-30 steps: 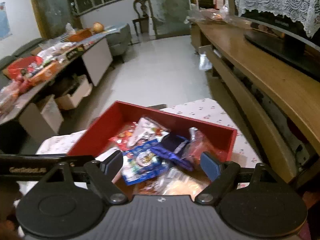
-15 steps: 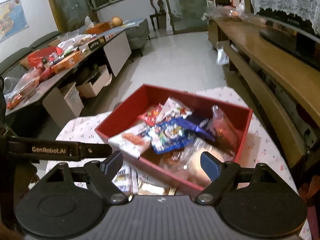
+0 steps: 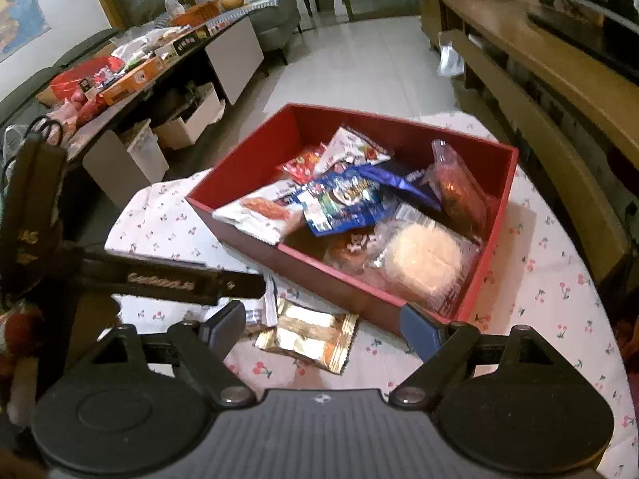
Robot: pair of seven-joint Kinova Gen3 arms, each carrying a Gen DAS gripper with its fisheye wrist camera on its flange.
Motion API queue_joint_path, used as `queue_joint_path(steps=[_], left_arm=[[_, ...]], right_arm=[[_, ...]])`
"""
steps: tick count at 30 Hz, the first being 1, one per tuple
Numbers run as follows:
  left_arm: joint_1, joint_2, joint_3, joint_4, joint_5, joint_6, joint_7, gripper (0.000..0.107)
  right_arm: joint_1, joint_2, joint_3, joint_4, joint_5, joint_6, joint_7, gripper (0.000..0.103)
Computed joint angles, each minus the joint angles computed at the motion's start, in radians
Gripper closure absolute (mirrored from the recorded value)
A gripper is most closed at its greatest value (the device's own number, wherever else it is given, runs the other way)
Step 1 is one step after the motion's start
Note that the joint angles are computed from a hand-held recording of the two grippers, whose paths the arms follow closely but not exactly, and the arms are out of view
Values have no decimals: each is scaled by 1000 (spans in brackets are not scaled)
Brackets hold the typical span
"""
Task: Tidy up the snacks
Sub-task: 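Move both tools back toward the Kaprons and gold packets on the cloth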
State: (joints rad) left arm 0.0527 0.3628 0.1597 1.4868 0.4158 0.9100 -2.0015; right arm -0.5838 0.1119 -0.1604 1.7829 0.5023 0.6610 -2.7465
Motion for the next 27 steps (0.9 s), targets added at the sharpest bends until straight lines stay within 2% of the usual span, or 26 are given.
queue_joint_path(steps=[8,14,21,27], left_arm=[[23,13,7,1,-34,-1,-22,19],[44,-11,-3,27,-75,-14,-24,19],[106,-42,-10,67,-171,-53,-5,20],[126,-57,-9,87,-205,-62,-2,21]], right_arm=[[24,12,1,-5,-92,8,95,6],[22,5,7,1,-87,21,78,6],[27,13,6,-4,-102,28,98,6],[27,14,7,-3,-108,28,105,6]])
